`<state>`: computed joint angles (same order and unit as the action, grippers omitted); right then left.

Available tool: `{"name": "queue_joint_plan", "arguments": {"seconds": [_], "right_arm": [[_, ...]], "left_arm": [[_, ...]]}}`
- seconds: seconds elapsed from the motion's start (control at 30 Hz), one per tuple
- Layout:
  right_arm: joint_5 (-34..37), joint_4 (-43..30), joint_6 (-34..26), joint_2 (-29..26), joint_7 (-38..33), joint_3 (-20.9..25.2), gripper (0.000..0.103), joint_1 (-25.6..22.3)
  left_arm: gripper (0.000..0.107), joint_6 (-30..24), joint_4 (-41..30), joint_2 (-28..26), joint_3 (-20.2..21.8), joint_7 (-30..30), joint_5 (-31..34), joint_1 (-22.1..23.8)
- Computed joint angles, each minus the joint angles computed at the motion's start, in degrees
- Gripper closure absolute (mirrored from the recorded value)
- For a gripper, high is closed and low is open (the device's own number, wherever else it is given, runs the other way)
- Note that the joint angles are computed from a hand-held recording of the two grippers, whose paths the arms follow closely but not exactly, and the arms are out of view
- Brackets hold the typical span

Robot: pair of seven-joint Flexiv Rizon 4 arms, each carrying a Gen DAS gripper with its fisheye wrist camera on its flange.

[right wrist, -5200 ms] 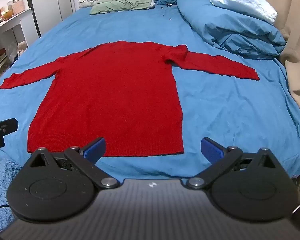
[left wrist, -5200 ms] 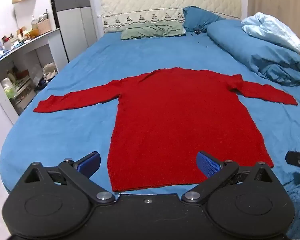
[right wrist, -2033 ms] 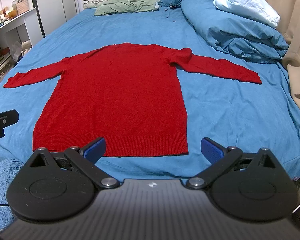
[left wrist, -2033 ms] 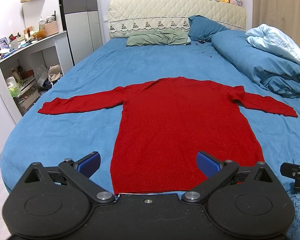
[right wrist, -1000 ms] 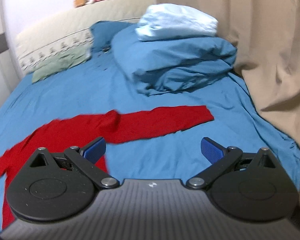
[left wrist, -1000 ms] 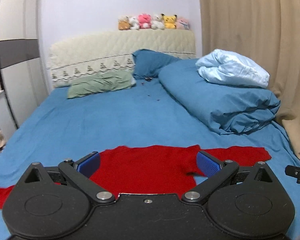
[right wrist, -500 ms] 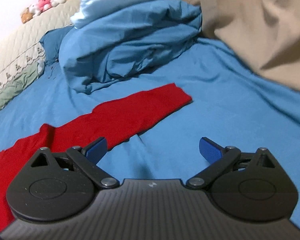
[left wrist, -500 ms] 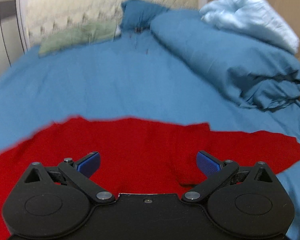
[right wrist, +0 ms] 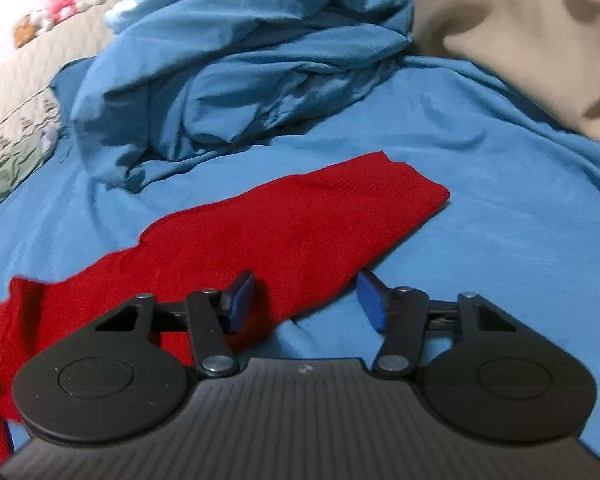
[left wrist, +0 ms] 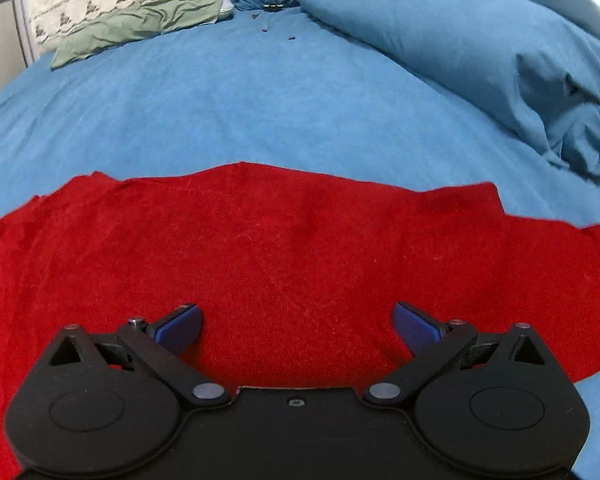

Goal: Fold small clothes

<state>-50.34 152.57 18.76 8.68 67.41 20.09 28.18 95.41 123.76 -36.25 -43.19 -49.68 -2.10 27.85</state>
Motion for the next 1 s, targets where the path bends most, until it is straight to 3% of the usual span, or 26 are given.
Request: {"name": "queue_joint_plan", "arguments": {"seconds": [0.07, 0.17, 0.33, 0.5, 0.57, 0.67, 0.77, 0.9, 1.0], "right_arm": [[1.1, 0.2, 1.3, 1.2, 0.6, -1.0, 0.058, -1.1], [3.0, 0.7, 3.9, 3.8, -0.7, -2.0, 0.079, -3.1], [0.5, -0.7, 5.5, 7.1, -7.1, -1.9, 0.083, -5.8], [-13.6, -7.0, 8.7, 5.1, -14.4, -3.2, 0.084, -7.7], [-20.6, -12.1, 11.2, 0.7, -19.8, -4.7, 0.084, -8.1], [-30.9, -20.6, 18.6, -8.3, -25.8, -7.7, 0.084, -8.0], [-36.1, -29.0, 25.0, -18.6, -29.4, -9.9, 0.084, -6.4], [-35.5, -37.0, 31.8, -30.4, -34.8, -12.3, 0.084, -2.9], [-30.5, -39.7, 31.7, -35.2, -39.5, -13.4, 0.083, 0.5]], "left_arm": [[0.004, -0.5, 0.1, 0.4, 0.2, -0.2, -0.3, -0.1], [0.004, -2.8, -0.1, 1.9, 0.1, -0.6, -1.8, 0.1], [0.004, -5.4, 0.4, 4.6, -4.3, 0.5, -6.1, 4.6], [0.004, -8.4, -0.4, 7.9, -9.7, 3.2, -11.5, 12.2], [0.004, -13.0, -2.6, 9.3, -8.2, 4.4, -13.6, 13.2], [0.004, -19.5, -7.1, 10.3, -2.3, 5.5, -15.0, 11.7], [0.004, -20.5, -9.8, 10.1, 3.0, 7.0, -15.0, 10.0], [0.004, -19.6, -12.0, 9.5, 9.7, 9.0, -14.0, 6.6], [0.004, -19.1, -11.0, 9.2, 8.9, 14.0, -16.8, 8.3]]}}
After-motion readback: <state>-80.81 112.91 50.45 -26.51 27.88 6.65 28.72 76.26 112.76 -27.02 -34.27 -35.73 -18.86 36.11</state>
